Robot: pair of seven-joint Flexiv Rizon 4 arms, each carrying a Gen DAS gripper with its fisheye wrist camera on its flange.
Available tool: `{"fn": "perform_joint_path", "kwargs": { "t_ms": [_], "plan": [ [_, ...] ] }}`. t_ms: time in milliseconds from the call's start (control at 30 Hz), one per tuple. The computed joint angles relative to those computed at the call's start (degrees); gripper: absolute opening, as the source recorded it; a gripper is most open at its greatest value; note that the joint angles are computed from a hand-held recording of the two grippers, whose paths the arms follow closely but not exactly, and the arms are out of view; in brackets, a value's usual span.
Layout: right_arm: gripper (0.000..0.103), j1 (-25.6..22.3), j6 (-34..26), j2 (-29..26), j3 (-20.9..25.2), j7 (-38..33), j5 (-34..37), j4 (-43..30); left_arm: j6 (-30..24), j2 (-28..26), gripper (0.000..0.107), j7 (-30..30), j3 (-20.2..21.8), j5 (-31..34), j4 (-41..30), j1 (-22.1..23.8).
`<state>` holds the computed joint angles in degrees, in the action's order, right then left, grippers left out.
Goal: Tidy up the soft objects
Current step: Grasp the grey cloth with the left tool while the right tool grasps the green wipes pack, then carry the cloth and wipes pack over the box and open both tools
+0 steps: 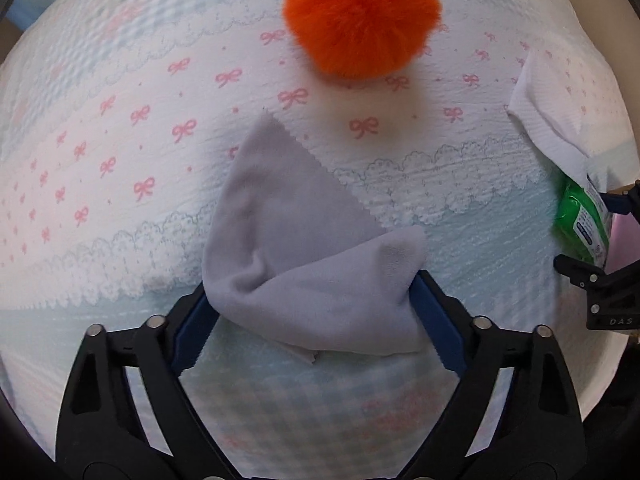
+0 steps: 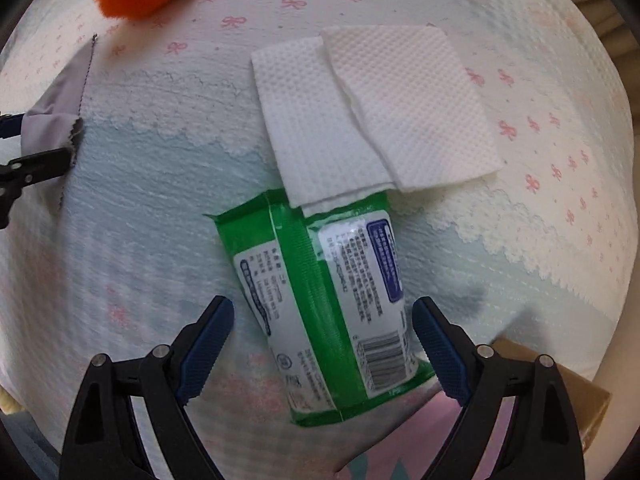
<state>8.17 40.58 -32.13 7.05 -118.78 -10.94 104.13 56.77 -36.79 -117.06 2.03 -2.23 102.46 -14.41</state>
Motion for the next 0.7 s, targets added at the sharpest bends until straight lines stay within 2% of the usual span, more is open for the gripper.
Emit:
{"fn": "perform_joint_path", "kwargs": {
  "t_ms": [167,200,267,333,433,533,633,700],
  "plan": [
    [0.089,-1.5,-5.1,-2.5,0.5,0.7,4.2,-5.1,-0.7,0.0,0.049,-0.6,0.3,0.4,-1.4,-0.4],
    [0.089,-1.7,-5.3,-2.5,0.5,0.8,4.7,-5.3,-0.7,0.0,0.046,-0.5,0.1,0.3,-1.4,-0.3],
    [0.083,-1.9,-5.0,-2.5,0.6,0.5,5.0,-5.4,-0.7,0.1,0.029,-0.5,0.2,0.6,-1.6,-0.4],
    [0.075,-2.3,-4.6,-1.8,1.0,-0.2,5.4,-4.7,-0.8,1.0,0.022,-0.2,0.3,0.8,-0.9,-0.1],
    [0.058,-2.8,-3.9,-0.7,1.5,-1.4,6.6,-3.9,-0.3,1.3,0.016,-0.7,0.4,0.8,-0.6,0.0],
    [0.047,-2.9,-3.6,0.3,1.6,-1.5,7.6,-3.2,0.3,2.2,0.013,-0.5,0.2,0.9,0.6,0.1],
    [0.041,-3.2,-3.9,1.3,1.9,-1.4,9.1,-3.0,1.5,4.1,0.012,-0.6,-0.1,1.1,3.1,-0.4],
    [0.04,-3.5,-4.4,3.3,2.4,-0.9,10.7,-1.8,2.4,6.2,0.012,-0.4,-0.2,1.2,5.2,-0.3]
  ]
}}
